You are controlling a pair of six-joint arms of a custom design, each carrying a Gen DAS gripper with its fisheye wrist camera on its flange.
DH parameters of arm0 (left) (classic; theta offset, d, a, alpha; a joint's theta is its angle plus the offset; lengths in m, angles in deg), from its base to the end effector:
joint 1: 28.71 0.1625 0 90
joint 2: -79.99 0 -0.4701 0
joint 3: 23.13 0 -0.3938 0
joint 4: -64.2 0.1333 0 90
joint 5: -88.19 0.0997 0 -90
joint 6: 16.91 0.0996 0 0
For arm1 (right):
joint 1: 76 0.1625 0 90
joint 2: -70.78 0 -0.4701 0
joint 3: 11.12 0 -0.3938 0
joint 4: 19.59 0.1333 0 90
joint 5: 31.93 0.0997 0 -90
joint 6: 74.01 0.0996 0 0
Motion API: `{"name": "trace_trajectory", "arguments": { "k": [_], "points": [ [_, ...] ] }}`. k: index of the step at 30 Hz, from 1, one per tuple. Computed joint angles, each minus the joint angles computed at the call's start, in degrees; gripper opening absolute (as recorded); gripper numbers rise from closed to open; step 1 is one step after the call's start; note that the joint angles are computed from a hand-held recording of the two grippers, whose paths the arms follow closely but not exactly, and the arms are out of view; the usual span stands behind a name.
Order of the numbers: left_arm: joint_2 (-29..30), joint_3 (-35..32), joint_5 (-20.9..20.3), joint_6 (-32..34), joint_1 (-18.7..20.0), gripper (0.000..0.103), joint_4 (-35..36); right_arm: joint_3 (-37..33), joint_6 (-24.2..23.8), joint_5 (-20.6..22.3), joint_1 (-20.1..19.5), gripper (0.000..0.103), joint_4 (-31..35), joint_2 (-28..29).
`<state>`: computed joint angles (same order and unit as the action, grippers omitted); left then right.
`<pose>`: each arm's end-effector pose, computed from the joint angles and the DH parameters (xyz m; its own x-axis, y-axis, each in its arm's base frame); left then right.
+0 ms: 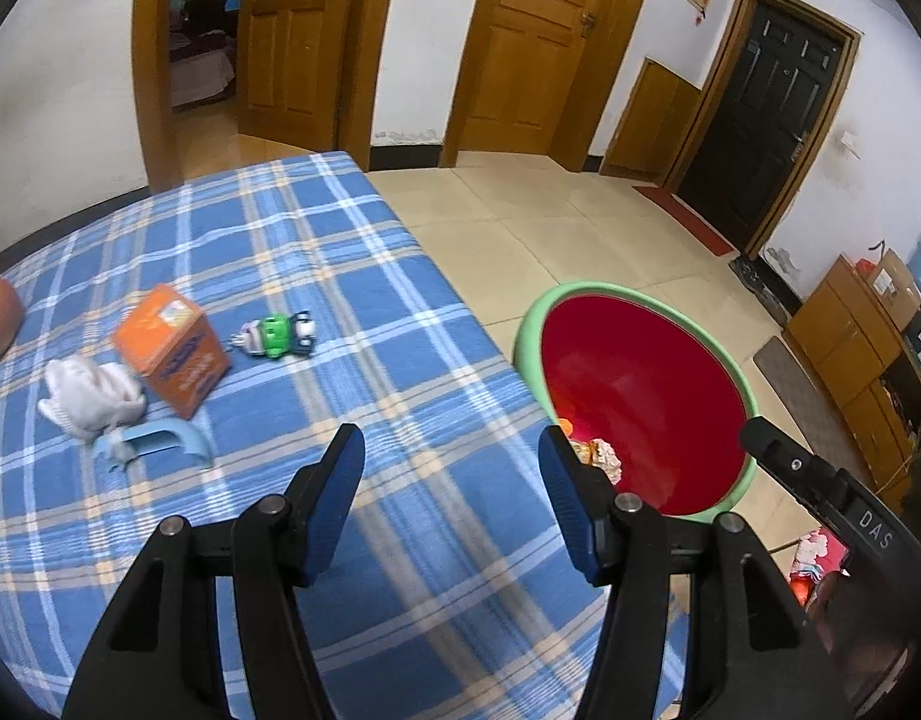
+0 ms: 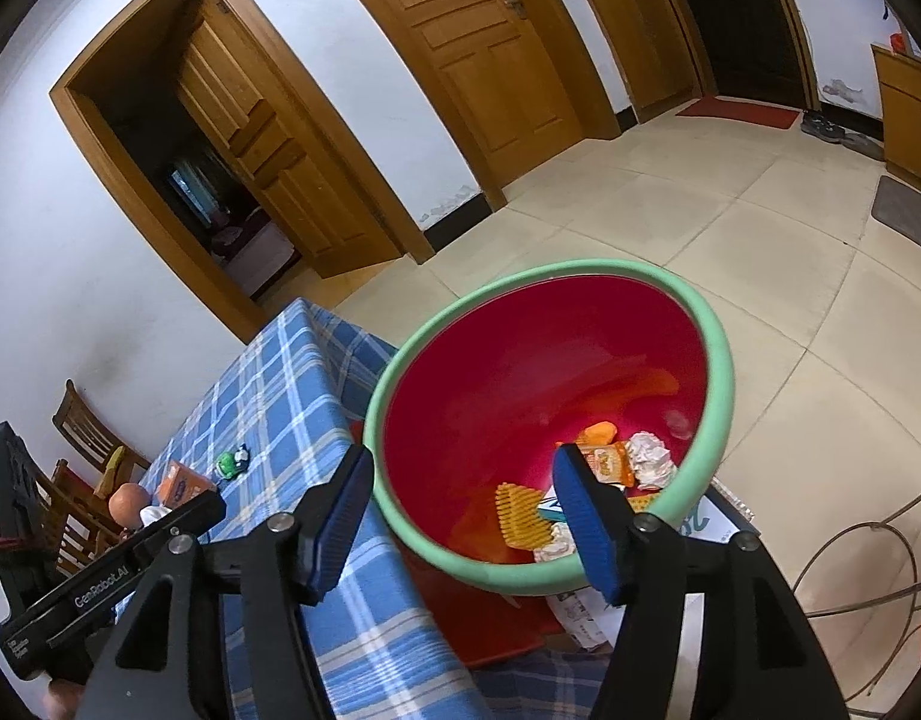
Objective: Collect trash
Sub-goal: 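Move both open tools back over the table, then grasp the white gloves with the left tool and lift them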
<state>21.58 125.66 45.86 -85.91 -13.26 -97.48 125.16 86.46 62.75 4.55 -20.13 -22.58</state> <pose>-0.2500 -0.2838 0.0737 -0.8348 0.0197 -0.5503 0.3730 0.7553 -0.5388 0.0796 -0.2839 0.2231 -0.9542 -0.0120 0.2988 -0.2211 0.7012 -0.6778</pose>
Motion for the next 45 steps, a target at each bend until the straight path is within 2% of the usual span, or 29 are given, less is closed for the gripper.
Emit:
{"name": "trace_trajectory", "arguments": {
  "k": [10, 19, 28, 39, 45],
  "points": [
    [-8.2, 3.5, 1.1, -10.1, -3.0, 0.060, 11.1, -0.3, 1.8, 2.0, 4.6, 0.067, -1.5, 4.4],
    [-14.4, 5.8, 1.9, -16.9, -4.1, 0.060, 18.5, -0.6, 3.1, 4.3, 8.9, 0.071, -3.0, 8.2],
    [-20.3, 6.9, 2.4, -23.9, -4.6, 0.060, 28.7, -1.3, 4.3, 6.1, 11.7, 0.074, -4.0, 11.6],
    [-25.7, 7.1, 3.7, -29.7, -2.0, 0.060, 39.6, -2.2, 4.7, 7.2, 12.9, 0.075, -4.1, 15.3],
    [-27.4, 6.3, 6.6, -26.6, 2.7, 0.064, 41.4, -2.7, 5.0, 7.8, 13.6, 0.076, -4.0, 16.9]
  ]
}}
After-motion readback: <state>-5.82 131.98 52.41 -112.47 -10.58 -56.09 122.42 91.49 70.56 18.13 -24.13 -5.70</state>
